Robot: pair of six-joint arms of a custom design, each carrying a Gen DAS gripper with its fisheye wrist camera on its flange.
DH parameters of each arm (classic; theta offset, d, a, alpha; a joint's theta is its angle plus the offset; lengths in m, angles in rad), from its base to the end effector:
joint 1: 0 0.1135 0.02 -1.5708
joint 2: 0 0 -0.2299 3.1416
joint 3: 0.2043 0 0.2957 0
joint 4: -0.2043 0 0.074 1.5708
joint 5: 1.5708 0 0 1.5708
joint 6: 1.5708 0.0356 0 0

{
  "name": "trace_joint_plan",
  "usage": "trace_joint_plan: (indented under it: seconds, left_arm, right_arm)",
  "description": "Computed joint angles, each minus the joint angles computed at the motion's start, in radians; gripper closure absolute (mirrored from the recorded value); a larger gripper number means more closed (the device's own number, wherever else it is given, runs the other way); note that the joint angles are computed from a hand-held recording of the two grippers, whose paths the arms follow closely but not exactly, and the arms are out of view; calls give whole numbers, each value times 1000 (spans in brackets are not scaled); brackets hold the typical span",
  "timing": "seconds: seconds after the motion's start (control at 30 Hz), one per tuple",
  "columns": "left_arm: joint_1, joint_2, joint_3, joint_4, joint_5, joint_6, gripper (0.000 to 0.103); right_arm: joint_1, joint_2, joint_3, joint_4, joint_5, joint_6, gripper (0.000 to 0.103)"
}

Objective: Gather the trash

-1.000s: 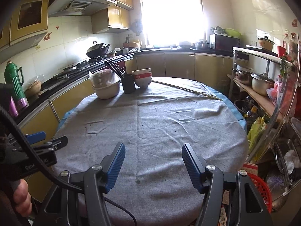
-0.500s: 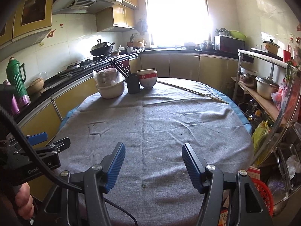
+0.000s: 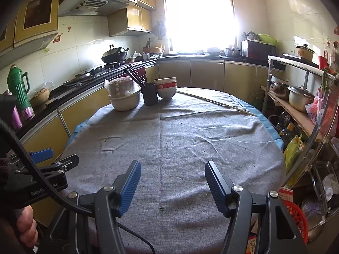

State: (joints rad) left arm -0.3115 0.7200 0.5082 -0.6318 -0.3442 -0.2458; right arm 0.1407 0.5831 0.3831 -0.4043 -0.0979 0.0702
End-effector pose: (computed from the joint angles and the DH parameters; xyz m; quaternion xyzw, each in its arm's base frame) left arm 0.2077 -0.0543 0.1826 -0.0306 0.9223 0.0575 0.3809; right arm 0.2112 0.0334 0.1792 -0.0539 0.8831 0.0919 0.4570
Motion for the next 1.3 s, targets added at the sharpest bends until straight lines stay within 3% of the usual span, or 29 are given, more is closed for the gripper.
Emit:
trace_joint_plan:
  seconds: [1.3]
  left_arm:
    - [10,18,-4,9,7,8,32]
  right_arm:
    - [6,35,-5,20,1,13,37]
